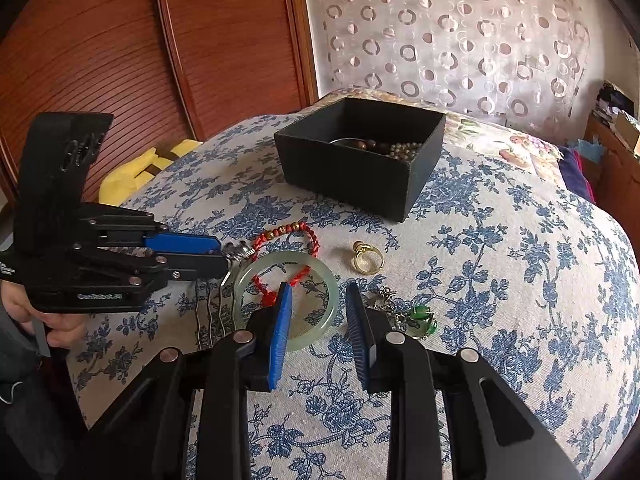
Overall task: Organize jewelry
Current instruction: 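Grasp the purple flower hairpin with the left gripper while the right grasps the jade bangle, then carry the hairpin and jade bangle with both grippers over the black box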
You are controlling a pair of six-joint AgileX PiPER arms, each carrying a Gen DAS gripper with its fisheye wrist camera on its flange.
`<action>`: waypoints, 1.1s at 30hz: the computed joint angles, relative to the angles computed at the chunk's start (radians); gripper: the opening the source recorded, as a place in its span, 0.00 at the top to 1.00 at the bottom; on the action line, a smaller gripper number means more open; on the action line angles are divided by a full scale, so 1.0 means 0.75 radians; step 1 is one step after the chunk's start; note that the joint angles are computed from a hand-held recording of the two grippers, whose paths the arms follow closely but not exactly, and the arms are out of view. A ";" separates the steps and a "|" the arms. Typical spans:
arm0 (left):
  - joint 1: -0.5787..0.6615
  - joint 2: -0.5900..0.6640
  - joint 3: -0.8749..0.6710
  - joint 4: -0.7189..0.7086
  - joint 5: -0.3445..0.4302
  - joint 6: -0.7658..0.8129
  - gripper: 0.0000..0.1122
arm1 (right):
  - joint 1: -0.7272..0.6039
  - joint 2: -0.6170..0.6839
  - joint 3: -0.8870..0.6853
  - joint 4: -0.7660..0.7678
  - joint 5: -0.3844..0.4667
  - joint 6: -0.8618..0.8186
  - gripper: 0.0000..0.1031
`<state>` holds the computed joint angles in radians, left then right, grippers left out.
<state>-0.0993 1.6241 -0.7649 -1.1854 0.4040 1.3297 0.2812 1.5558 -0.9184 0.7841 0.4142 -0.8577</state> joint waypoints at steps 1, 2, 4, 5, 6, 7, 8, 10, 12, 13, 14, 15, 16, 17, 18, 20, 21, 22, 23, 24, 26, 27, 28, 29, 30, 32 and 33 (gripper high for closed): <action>0.004 -0.017 0.013 -0.015 -0.010 0.016 0.80 | 0.001 0.006 -0.004 -0.005 0.002 0.004 0.71; 0.014 -0.031 0.025 -0.028 -0.015 0.033 0.80 | 0.005 0.016 -0.014 -0.025 0.003 0.022 0.71; 0.028 -0.063 0.046 -0.062 -0.022 0.064 0.81 | 0.013 0.033 -0.035 -0.067 0.005 0.056 0.71; 0.036 -0.076 0.057 -0.086 -0.022 0.087 0.81 | 0.018 0.041 -0.047 -0.090 0.006 0.075 0.71; 0.047 -0.088 0.062 -0.093 -0.017 0.095 0.81 | 0.021 0.049 -0.057 -0.102 0.007 0.085 0.71; 0.062 -0.106 0.072 -0.105 -0.013 0.110 0.81 | 0.022 0.056 -0.067 -0.114 0.011 0.095 0.71; 0.069 -0.117 0.077 -0.111 -0.015 0.116 0.81 | 0.025 0.067 -0.082 -0.131 0.014 0.110 0.71; 0.086 -0.135 0.085 -0.117 -0.016 0.125 0.81 | 0.030 0.082 -0.097 -0.159 0.017 0.135 0.71; 0.091 -0.152 0.095 -0.136 -0.025 0.143 0.81 | 0.041 0.100 -0.118 -0.201 0.023 0.168 0.71; 0.098 -0.161 0.101 -0.150 -0.027 0.157 0.81 | 0.047 0.106 -0.123 -0.216 0.024 0.178 0.71; 0.110 -0.168 0.101 -0.151 -0.023 0.161 0.81 | 0.059 0.118 -0.136 -0.257 0.023 0.210 0.71; 0.118 -0.176 0.103 -0.156 -0.021 0.167 0.81 | 0.064 0.121 -0.138 -0.277 0.021 0.225 0.76; 0.124 -0.186 0.108 -0.167 -0.023 0.177 0.81 | 0.071 0.127 -0.143 -0.309 0.016 0.252 0.78; 0.129 -0.195 0.111 -0.173 -0.022 0.182 0.81 | 0.080 0.134 -0.149 -0.356 0.008 0.298 0.81; 0.135 -0.204 0.109 -0.171 -0.019 0.176 0.81 | 0.083 0.139 -0.153 -0.373 0.006 0.315 0.82; 0.143 -0.218 0.112 -0.173 -0.020 0.176 0.81 | 0.084 0.150 -0.164 -0.388 0.010 0.330 0.84; 0.143 -0.223 0.111 -0.171 -0.024 0.173 0.81 | 0.082 0.154 -0.171 -0.387 0.013 0.332 0.84; 0.145 -0.228 0.111 -0.171 -0.027 0.172 0.81 | 0.081 0.160 -0.178 -0.385 0.019 0.333 0.84; 0.147 -0.231 0.111 -0.172 -0.028 0.174 0.81 | 0.082 0.166 -0.186 -0.393 0.024 0.341 0.84; 0.152 -0.234 0.110 -0.175 -0.027 0.175 0.81 | 0.088 0.170 -0.193 -0.416 0.025 0.362 0.84; 0.162 -0.238 0.108 -0.179 -0.023 0.176 0.81 | 0.104 0.192 -0.217 -0.463 0.035 0.411 0.84; 0.165 -0.239 0.107 -0.181 -0.024 0.177 0.81 | 0.110 0.195 -0.218 -0.470 0.028 0.417 0.84; 0.169 -0.240 0.105 -0.183 -0.022 0.176 0.81 | 0.112 0.198 -0.222 -0.475 0.028 0.423 0.84; 0.173 -0.241 0.104 -0.186 -0.021 0.177 0.81 | 0.114 0.199 -0.225 -0.481 0.029 0.431 0.85; 0.177 -0.243 0.106 -0.190 -0.019 0.181 0.81 | 0.113 0.198 -0.223 -0.472 0.025 0.428 0.89; 0.183 -0.247 0.106 -0.199 -0.017 0.188 0.81 | 0.097 0.190 -0.207 -0.361 0.022 0.331 0.92; 0.184 -0.249 0.106 -0.199 -0.016 0.189 0.81 | 0.099 0.175 -0.192 -0.357 0.002 0.326 0.92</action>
